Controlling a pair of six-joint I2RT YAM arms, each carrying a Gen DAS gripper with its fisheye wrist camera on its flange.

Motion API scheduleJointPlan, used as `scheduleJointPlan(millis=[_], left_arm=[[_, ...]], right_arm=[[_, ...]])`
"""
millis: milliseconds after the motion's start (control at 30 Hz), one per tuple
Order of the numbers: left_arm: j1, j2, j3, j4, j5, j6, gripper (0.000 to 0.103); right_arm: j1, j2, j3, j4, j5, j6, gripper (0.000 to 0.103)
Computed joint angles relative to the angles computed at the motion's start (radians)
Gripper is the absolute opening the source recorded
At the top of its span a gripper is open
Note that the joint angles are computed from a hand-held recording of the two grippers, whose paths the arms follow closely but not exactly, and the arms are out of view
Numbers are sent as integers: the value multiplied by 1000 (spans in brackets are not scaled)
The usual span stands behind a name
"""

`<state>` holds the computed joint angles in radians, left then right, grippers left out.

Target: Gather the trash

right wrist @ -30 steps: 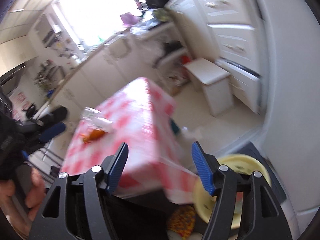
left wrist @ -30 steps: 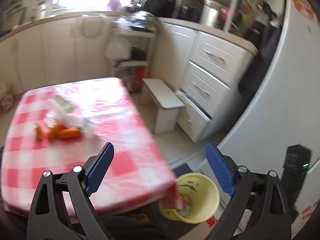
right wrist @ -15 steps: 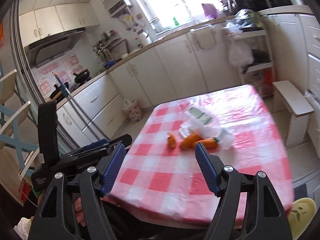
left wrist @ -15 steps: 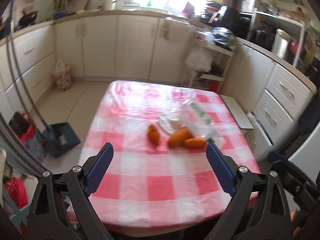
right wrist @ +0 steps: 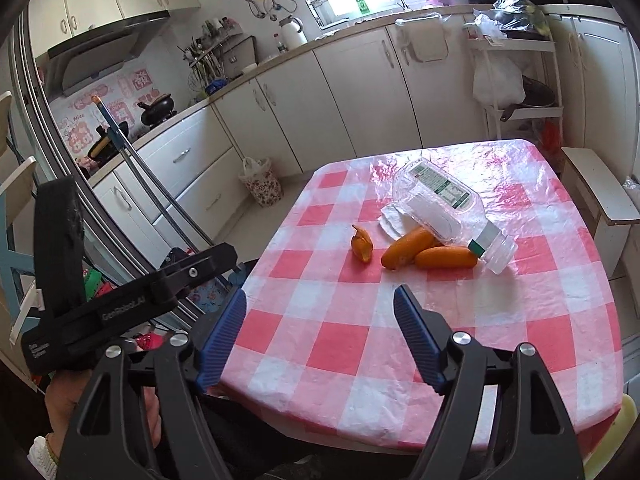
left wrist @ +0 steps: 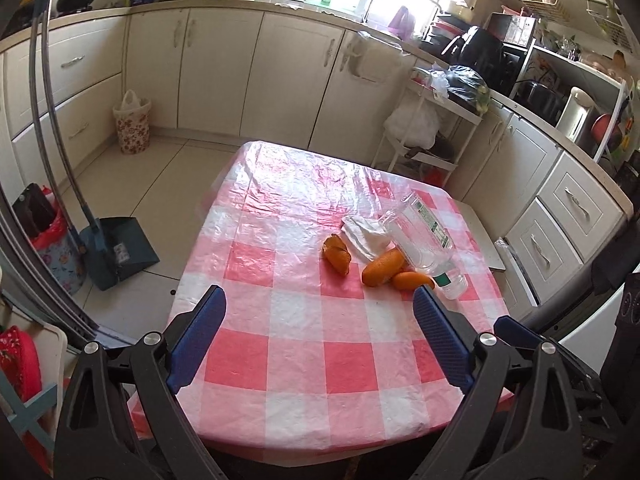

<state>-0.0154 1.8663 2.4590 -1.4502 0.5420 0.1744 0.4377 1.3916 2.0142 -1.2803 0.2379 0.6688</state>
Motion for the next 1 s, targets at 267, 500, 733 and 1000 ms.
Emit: scheduleJointPlan(millis=[267,500,733,1000], left_arm=[[-10,-8,-8,1,-8,6,91],[-33,-37,-53,30,-42,6,92],[-57,-73,-110,61,-77,17,92],[-67,-88,-133,73,-95,32,92]], right_arm=[[4,16,12,-11,3,7,74],[-16,-11,-17,6,-18,13,74],[-41,-43,-51,27,-41,19,76],[-40,-45,-53,26,-38,14,76]])
